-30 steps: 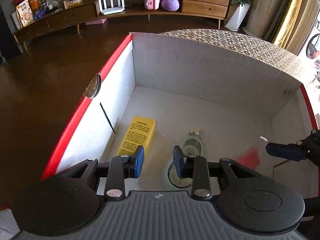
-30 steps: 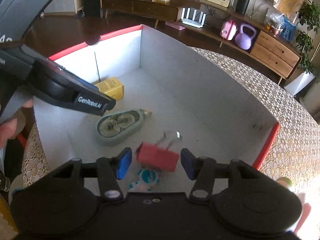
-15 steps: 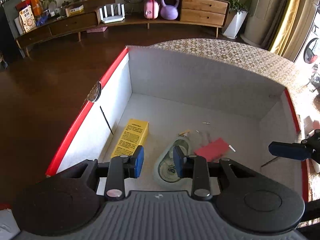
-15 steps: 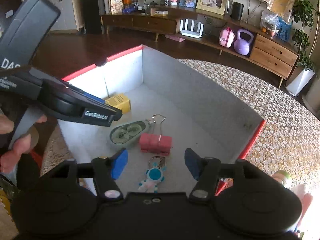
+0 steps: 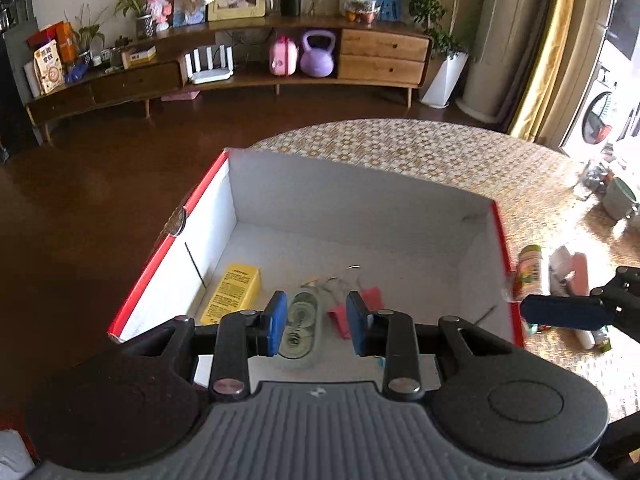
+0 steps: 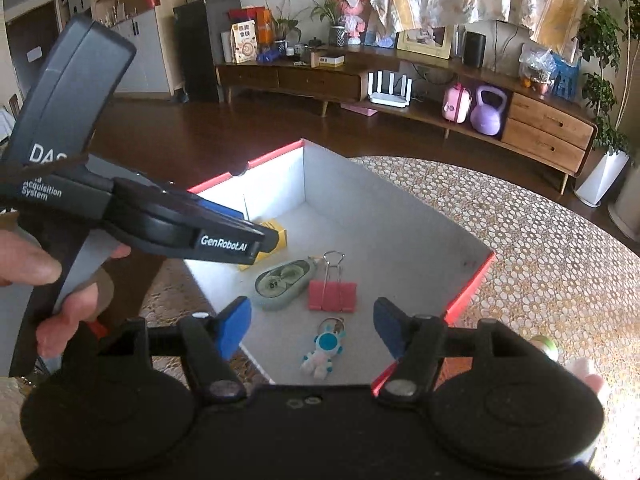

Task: Organize rigid objects
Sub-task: 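Move both open tools back toward the remaining items on the table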

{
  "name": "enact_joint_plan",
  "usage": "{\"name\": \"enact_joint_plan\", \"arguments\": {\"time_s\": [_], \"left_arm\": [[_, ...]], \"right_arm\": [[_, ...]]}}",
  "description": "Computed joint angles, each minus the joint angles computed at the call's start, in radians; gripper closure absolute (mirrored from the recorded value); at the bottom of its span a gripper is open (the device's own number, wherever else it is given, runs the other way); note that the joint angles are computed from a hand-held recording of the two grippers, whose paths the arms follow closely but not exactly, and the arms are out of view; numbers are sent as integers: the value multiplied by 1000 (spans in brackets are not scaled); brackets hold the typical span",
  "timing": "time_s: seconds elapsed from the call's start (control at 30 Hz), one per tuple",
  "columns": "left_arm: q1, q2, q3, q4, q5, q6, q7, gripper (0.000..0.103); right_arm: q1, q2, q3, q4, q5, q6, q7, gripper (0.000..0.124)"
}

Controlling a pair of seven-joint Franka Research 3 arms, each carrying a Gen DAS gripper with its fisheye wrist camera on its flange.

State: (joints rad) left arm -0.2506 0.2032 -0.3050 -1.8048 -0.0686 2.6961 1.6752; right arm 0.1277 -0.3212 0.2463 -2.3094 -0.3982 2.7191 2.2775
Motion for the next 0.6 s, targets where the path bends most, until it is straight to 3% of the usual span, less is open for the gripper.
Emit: {"name": "enact_joint_plan", "arguments": {"time_s": [0.3,0.6], "left_arm": [[3,-92,-26,-87,-146,34,121,72],[-63,-181,-12,-189,-249,98,184,72]], "right_arm": [[-12,-129,26,-82,31,8,4,53],[-48,-301,57,-201,110,19,4,46]]}}
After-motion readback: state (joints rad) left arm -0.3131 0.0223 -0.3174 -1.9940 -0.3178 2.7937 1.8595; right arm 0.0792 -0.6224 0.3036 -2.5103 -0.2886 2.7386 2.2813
